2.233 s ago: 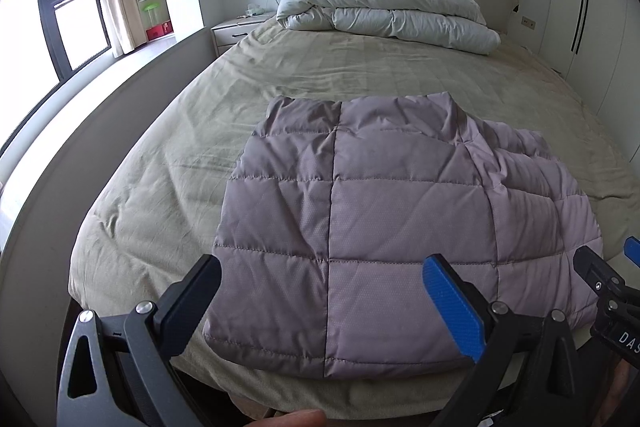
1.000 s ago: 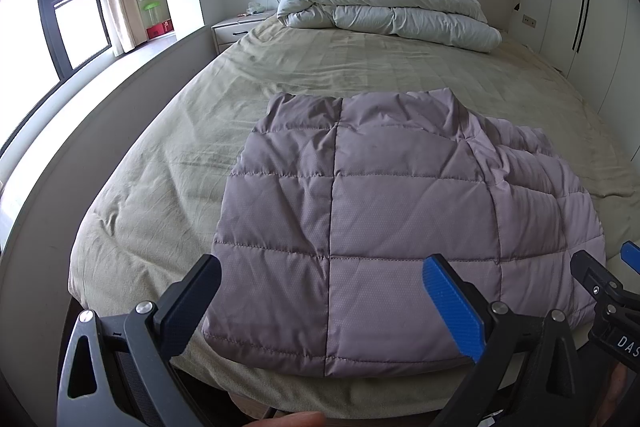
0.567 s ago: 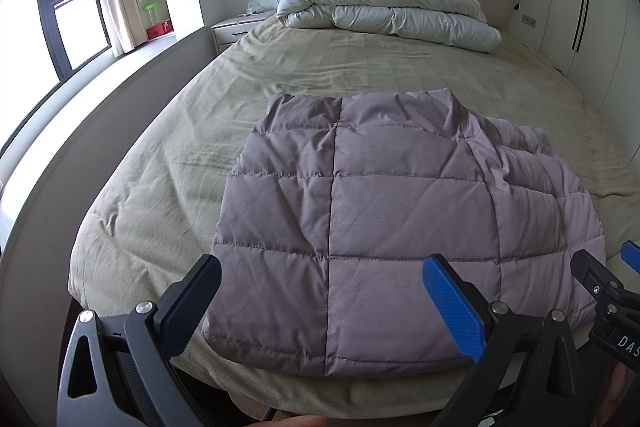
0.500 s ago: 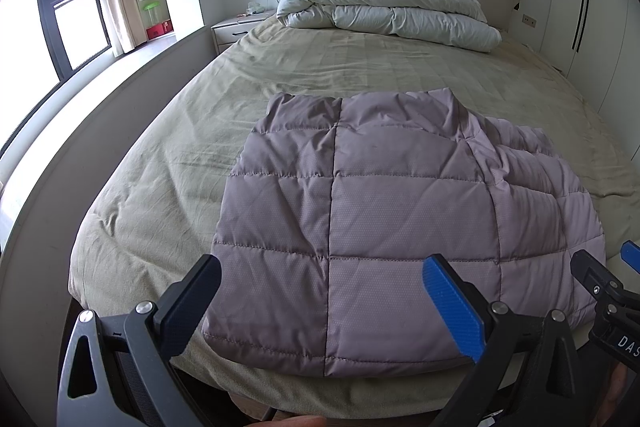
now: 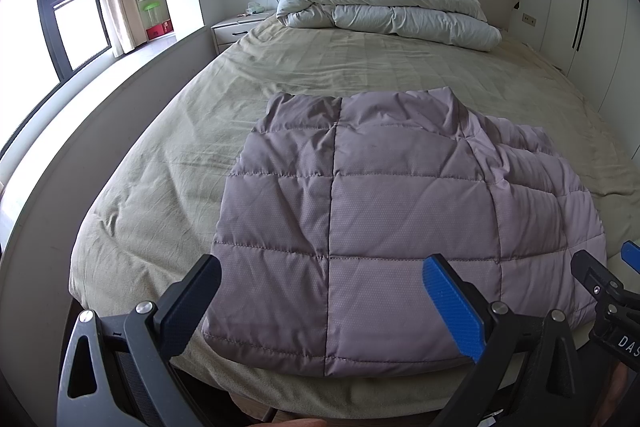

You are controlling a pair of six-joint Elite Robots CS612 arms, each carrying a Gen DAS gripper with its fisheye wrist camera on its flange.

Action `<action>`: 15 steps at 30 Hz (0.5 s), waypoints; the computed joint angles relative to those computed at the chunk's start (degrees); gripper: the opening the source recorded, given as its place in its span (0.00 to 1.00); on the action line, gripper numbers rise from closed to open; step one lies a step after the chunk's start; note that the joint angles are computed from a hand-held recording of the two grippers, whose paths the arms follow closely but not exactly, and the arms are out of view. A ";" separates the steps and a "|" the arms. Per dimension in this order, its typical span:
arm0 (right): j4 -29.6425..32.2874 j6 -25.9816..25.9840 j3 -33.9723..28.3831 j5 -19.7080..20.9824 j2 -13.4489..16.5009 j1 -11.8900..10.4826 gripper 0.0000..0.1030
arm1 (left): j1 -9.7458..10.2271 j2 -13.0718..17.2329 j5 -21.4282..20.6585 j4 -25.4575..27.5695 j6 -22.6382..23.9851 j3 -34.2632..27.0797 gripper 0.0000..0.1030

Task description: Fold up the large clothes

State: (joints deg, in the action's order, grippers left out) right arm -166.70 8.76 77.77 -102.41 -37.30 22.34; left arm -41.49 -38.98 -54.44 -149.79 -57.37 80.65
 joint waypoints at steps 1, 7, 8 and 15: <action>0.00 -0.07 -0.04 0.08 0.01 -0.08 1.00 | 0.00 0.00 0.00 -0.02 0.03 0.00 1.00; 0.07 -0.06 -0.04 0.17 0.03 -0.08 1.00 | 0.02 -0.01 -0.04 -0.05 0.11 0.01 1.00; 0.07 -0.07 -0.01 0.16 0.04 -0.06 1.00 | 0.03 -0.02 -0.07 0.02 0.10 -0.01 1.00; 0.27 -0.03 -0.02 0.42 0.07 -0.03 1.00 | 0.00 0.03 -0.10 -0.26 0.08 0.12 1.00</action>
State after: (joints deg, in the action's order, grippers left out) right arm -166.42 8.74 77.76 -101.99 -37.24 22.31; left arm -41.49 -38.95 -54.54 -150.04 -57.29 80.78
